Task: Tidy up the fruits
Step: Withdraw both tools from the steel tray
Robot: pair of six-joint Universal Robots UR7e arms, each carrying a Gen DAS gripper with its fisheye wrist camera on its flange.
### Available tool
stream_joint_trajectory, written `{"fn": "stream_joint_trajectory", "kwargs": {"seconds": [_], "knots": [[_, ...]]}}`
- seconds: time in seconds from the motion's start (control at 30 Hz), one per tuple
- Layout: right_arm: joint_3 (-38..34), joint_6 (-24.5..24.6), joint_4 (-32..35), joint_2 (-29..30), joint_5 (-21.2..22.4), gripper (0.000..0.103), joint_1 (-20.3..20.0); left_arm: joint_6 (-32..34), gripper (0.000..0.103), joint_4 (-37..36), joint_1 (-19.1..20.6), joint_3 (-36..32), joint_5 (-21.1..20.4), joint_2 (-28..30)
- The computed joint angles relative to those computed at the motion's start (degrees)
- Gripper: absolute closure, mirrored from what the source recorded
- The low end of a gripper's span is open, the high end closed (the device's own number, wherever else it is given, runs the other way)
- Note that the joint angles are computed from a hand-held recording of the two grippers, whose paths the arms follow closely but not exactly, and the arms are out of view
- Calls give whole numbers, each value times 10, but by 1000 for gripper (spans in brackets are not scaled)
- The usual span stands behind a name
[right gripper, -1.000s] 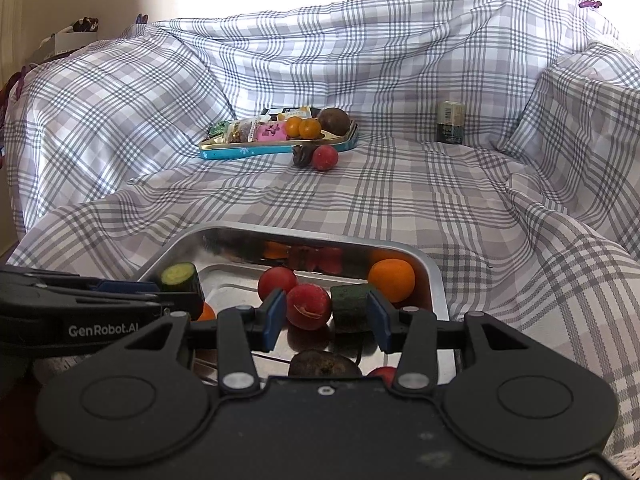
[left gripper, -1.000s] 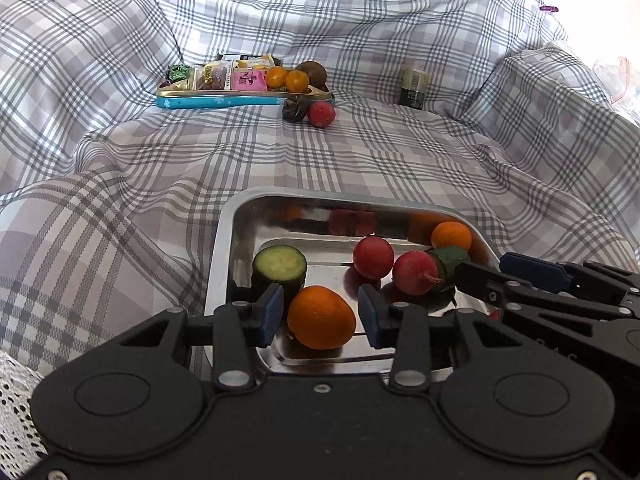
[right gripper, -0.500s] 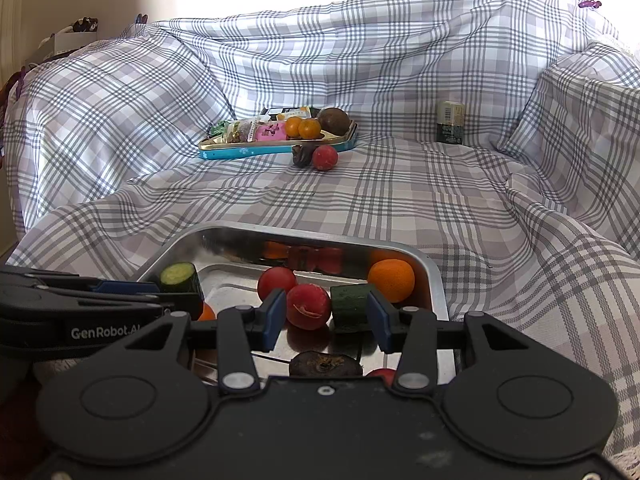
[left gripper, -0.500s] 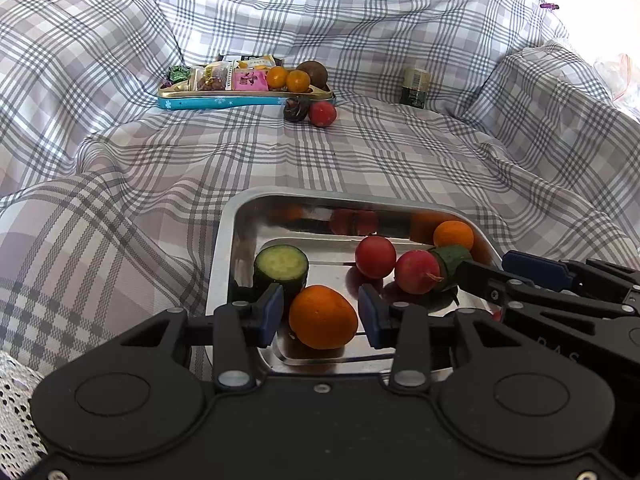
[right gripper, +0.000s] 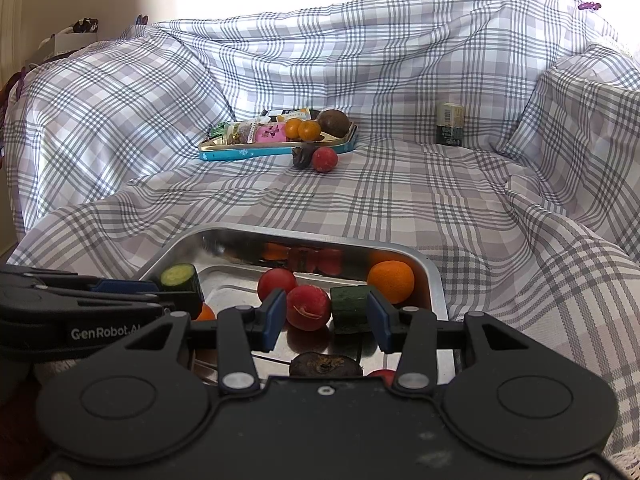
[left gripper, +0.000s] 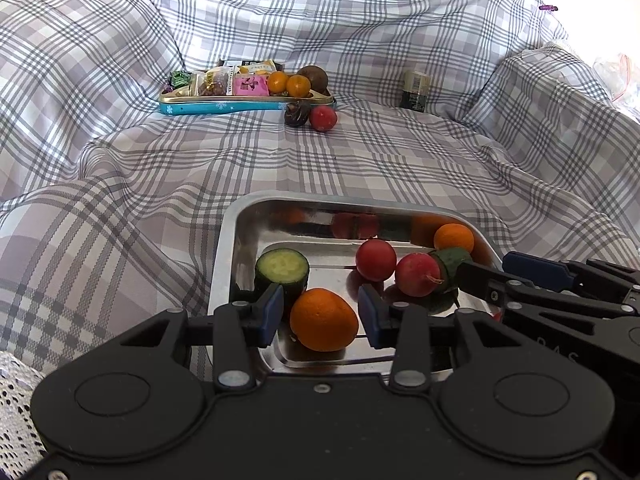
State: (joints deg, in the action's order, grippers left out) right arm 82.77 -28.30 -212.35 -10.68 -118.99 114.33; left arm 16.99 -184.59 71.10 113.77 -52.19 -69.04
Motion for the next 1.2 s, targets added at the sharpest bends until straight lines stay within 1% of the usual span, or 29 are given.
{"fn": "stream_joint_trajectory", "kwargs": {"seconds": [0.37,0.57,0.7,0.77,0.87,0.93,1.0,1.1,1.2], "knots": [[2,3,4,-2,2,55,0,4,54,-20,-1,4,2,0],[7,8,-6,-5,1,55,1,28,54,-100,-9,20,5,1],[10,20,-7,-8,-5,55,2,45,54,-145,-16,24,15,4],[11,27,-9,-9,-9,55,3,50,54,-154,-18,24,20,5],[12,37,4,-14,-15,55,4,41,54,-136,-23,15,43,8],[7,40,27,-15,-24,55,5,21,54,-99,-24,4,62,8],[0,40,37,-13,-35,55,6,-1,54,-55,-24,-9,78,6],[-6,45,49,-12,-45,55,8,-19,54,-10,-25,-26,97,6],[-9,62,70,-17,-46,55,7,-31,54,24,-24,-47,103,7]]}}
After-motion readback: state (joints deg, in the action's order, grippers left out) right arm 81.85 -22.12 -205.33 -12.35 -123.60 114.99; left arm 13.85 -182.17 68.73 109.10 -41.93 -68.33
